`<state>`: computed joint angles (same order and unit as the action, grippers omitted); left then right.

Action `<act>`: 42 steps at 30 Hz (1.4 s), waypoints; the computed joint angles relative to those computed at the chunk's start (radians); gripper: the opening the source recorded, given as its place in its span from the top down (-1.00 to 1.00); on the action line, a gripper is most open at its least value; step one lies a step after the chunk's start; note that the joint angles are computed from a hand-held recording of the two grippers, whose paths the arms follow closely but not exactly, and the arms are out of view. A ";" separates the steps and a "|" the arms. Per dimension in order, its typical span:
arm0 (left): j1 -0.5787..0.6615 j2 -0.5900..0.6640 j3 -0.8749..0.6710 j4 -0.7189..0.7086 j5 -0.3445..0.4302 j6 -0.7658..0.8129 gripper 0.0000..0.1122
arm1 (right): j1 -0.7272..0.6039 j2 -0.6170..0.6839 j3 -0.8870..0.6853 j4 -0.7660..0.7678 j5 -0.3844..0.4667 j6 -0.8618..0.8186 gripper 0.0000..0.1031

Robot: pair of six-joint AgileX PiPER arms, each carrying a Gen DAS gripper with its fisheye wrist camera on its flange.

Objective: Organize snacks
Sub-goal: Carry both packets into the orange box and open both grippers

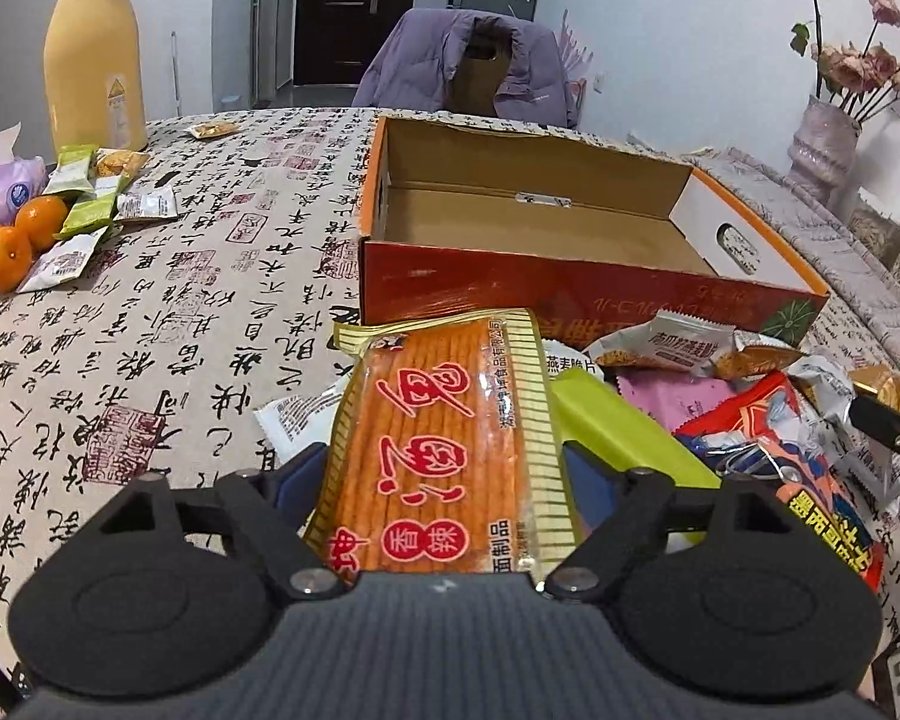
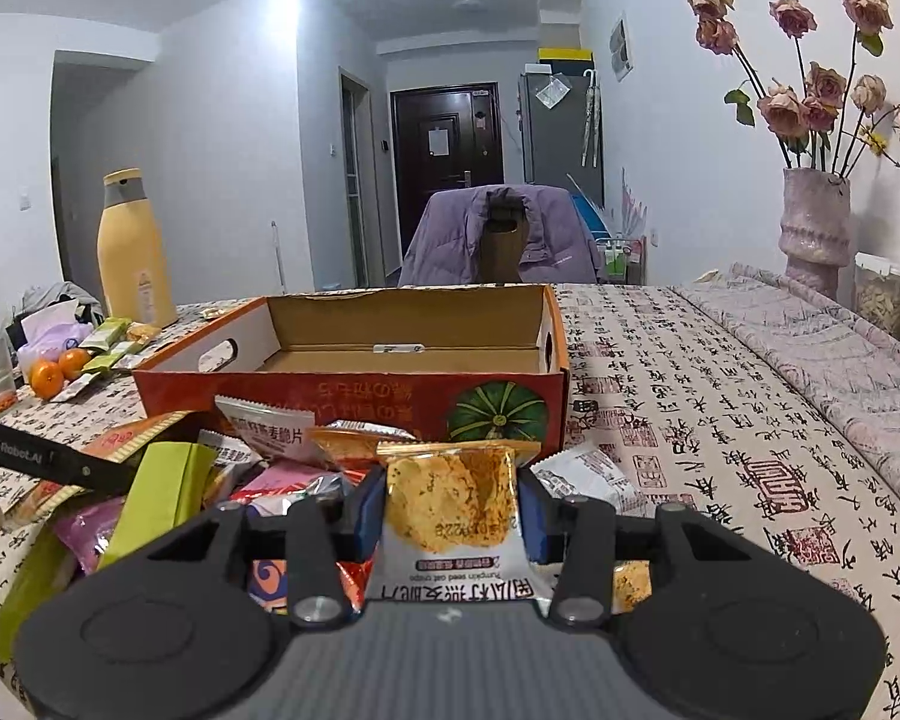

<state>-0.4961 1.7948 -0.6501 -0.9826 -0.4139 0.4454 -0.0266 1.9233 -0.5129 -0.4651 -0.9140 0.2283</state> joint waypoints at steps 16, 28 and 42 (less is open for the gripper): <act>-0.043 -0.074 0.109 0.055 -0.113 -0.121 0.14 | -0.005 -0.027 0.047 0.010 -0.038 -0.013 0.15; -0.172 -0.184 0.106 -0.117 -0.262 0.054 0.15 | 0.041 -0.104 -0.008 0.030 0.045 -0.024 0.15; -0.053 -0.047 -0.286 -0.314 -0.153 0.445 0.15 | 0.128 -0.035 -0.461 -0.077 0.443 0.172 0.15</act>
